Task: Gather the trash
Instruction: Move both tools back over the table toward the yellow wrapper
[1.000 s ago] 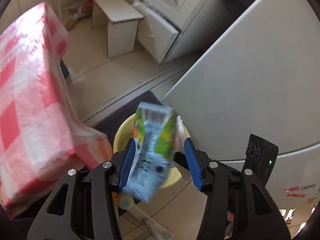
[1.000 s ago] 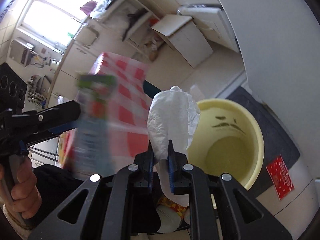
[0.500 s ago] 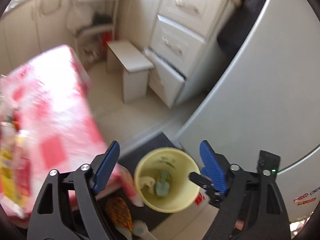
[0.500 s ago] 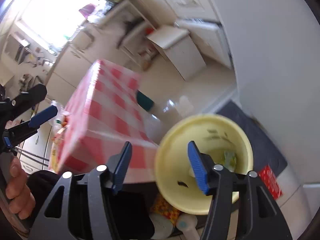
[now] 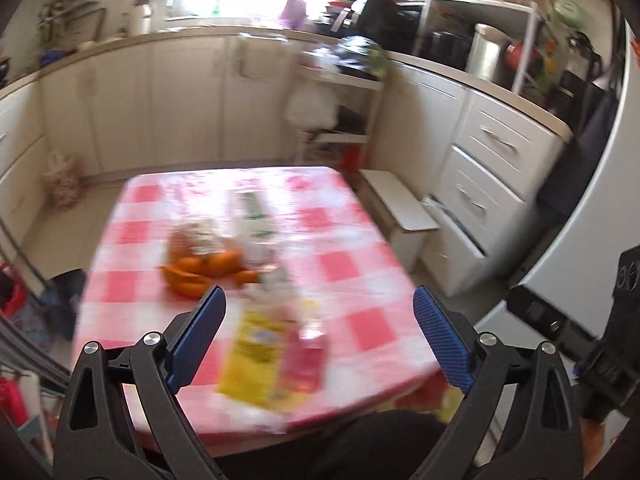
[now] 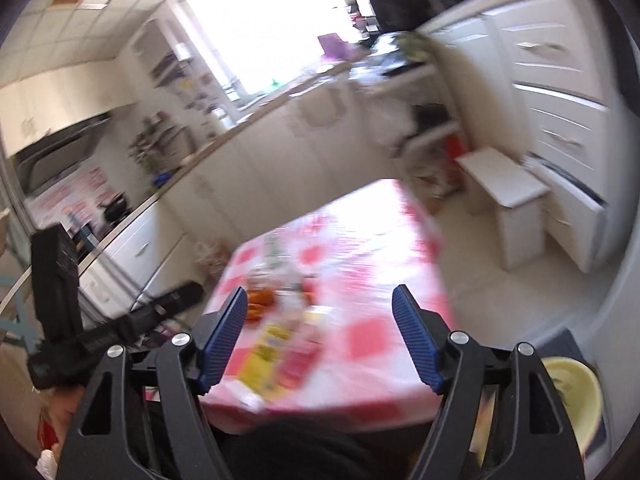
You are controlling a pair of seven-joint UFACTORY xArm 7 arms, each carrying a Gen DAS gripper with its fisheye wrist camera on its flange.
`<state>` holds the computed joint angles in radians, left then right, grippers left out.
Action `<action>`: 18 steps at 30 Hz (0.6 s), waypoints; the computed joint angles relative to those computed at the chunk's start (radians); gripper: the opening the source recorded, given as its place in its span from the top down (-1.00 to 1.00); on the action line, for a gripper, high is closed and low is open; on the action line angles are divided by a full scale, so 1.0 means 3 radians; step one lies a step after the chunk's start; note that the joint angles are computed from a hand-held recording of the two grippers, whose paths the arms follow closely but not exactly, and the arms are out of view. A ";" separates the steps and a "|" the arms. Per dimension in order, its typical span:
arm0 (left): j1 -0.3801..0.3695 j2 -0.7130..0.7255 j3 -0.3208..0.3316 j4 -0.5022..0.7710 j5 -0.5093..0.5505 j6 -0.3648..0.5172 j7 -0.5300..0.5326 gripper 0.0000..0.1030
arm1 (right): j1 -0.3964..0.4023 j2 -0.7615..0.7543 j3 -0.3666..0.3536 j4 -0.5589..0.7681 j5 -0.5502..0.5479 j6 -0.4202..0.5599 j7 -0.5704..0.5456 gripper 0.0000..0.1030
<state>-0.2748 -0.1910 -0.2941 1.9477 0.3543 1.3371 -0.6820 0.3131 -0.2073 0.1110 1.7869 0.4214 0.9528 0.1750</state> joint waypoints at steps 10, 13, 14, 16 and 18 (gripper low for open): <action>0.0530 -0.1039 0.0599 -0.1202 -0.0442 -0.0270 0.0186 -0.78 | 0.0475 0.0863 0.0453 0.1044 -0.0332 0.0345 0.0123 -0.44; 0.0641 -0.1223 0.0682 -0.1473 -0.0602 -0.0344 0.0235 -0.78 | 0.0582 0.1022 0.0475 0.1193 -0.0432 0.0515 0.0215 -0.44; 0.0676 -0.1256 0.0686 -0.1513 -0.0652 -0.0370 0.0239 -0.78 | 0.0614 0.1081 0.0475 0.1242 -0.0468 0.0558 0.0259 -0.44; 0.0753 -0.1322 0.0668 -0.1579 -0.0709 -0.0445 0.0264 -0.79 | 0.0689 0.1231 0.0474 0.1382 -0.0550 0.0657 0.0369 -0.44; 0.0823 -0.1364 0.0655 -0.1630 -0.0748 -0.0487 0.0282 -0.81 | 0.0765 0.1321 0.0468 0.1439 -0.0621 0.0704 0.0464 -0.44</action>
<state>-0.0279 -0.6001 -0.0975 1.4587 0.1297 1.1911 -0.5974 0.5425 0.1890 0.2514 2.2185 0.2352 1.1639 0.3144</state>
